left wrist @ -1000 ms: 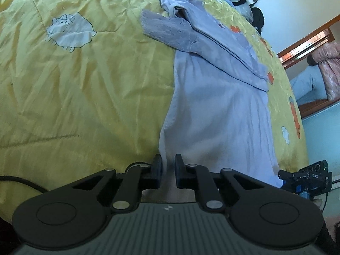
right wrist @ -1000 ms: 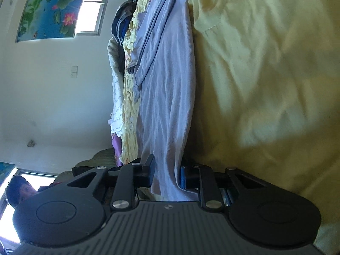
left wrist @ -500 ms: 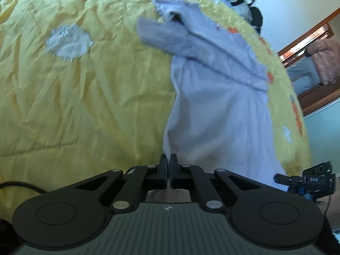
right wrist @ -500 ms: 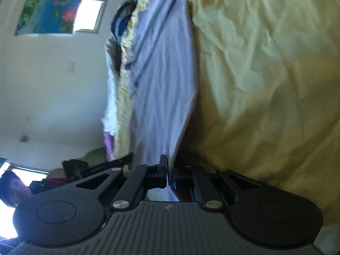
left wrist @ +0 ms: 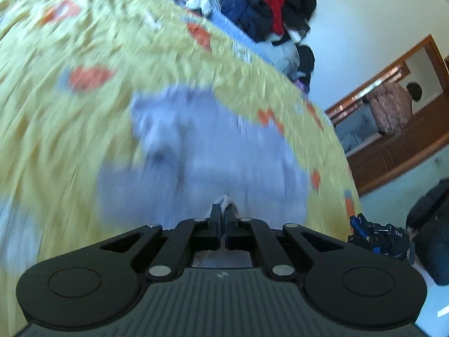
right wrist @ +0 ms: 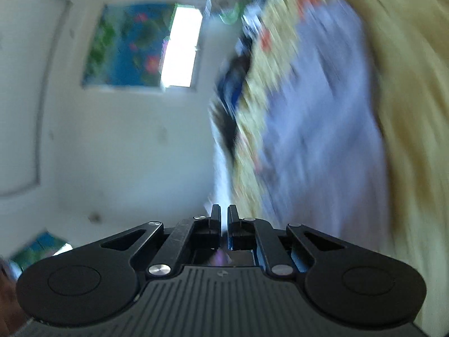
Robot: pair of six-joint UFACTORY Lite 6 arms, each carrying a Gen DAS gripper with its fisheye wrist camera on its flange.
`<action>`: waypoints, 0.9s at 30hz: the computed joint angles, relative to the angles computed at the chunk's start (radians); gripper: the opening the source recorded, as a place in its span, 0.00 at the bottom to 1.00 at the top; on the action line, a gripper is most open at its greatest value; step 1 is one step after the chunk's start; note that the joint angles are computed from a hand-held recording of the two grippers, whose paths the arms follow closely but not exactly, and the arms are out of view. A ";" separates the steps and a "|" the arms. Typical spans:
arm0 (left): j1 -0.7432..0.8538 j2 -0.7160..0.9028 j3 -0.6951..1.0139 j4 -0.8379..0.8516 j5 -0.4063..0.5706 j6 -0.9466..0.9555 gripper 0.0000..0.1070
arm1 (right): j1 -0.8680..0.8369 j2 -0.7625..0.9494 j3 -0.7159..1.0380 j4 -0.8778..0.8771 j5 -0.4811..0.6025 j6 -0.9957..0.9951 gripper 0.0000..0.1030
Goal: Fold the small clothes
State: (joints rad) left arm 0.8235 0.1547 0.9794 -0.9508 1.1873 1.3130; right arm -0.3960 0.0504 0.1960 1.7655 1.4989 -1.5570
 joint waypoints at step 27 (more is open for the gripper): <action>0.055 -0.072 -0.195 -0.244 -0.405 0.532 0.03 | 0.685 0.214 0.505 0.119 -0.791 -0.281 0.61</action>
